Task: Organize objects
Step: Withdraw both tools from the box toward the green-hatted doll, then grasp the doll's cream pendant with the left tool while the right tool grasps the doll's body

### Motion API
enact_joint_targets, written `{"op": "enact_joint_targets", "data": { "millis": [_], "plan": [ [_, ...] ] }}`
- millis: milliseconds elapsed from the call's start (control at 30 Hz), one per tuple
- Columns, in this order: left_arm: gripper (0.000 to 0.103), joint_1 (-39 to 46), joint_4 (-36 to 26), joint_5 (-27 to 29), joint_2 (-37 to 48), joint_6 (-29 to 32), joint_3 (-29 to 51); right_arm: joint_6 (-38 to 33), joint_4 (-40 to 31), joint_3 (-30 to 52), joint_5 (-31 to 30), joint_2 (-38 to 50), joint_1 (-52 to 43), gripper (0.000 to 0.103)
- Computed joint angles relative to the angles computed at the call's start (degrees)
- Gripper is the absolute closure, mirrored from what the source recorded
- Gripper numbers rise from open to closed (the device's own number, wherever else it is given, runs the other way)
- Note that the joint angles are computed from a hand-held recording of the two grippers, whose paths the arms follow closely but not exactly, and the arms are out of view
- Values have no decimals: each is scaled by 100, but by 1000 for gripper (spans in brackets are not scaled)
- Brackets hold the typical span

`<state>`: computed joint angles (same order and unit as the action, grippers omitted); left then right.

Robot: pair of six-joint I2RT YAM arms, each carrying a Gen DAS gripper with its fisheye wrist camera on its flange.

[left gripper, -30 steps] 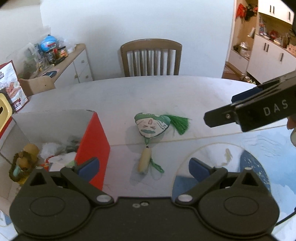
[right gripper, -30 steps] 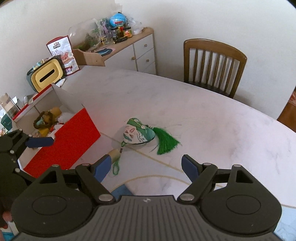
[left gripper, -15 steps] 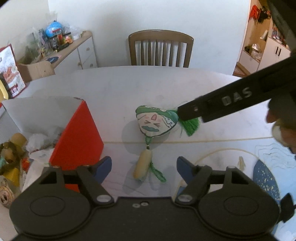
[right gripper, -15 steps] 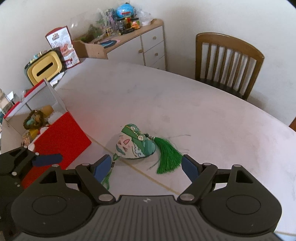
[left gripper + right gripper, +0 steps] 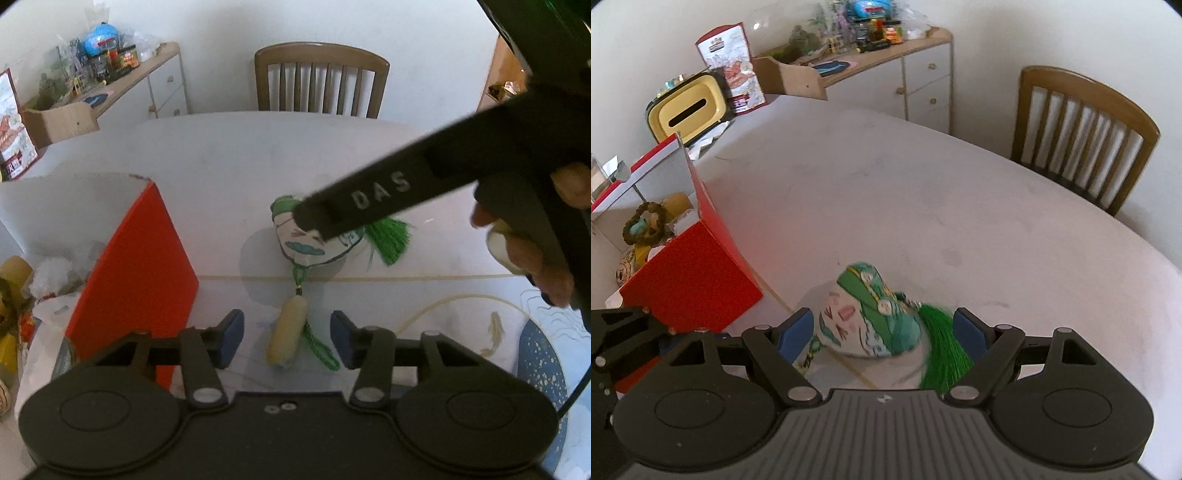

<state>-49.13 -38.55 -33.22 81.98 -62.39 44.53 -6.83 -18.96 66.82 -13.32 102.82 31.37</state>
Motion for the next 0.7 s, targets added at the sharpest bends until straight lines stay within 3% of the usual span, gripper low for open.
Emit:
{"op": "enact_joint_targets", "data": {
  "millis": [133,400,500,600,700],
  "plan": [
    [64,88,177,102,44,63,-104,-142,57,218,-52,256,112,21],
    [71,249,586,348,-162,242,-408,-165,109,335,12,571,206,24],
    [79,290,715,424,-219,294,-498,-171,119,322,50,623,220,24],
    [84,291,716,429,-183,259,-507,-165,178,253,173,611,263,34],
    [85,267,778,445,-203,222,-561,-94,222,202,188,581,288,35]
  ]
}}
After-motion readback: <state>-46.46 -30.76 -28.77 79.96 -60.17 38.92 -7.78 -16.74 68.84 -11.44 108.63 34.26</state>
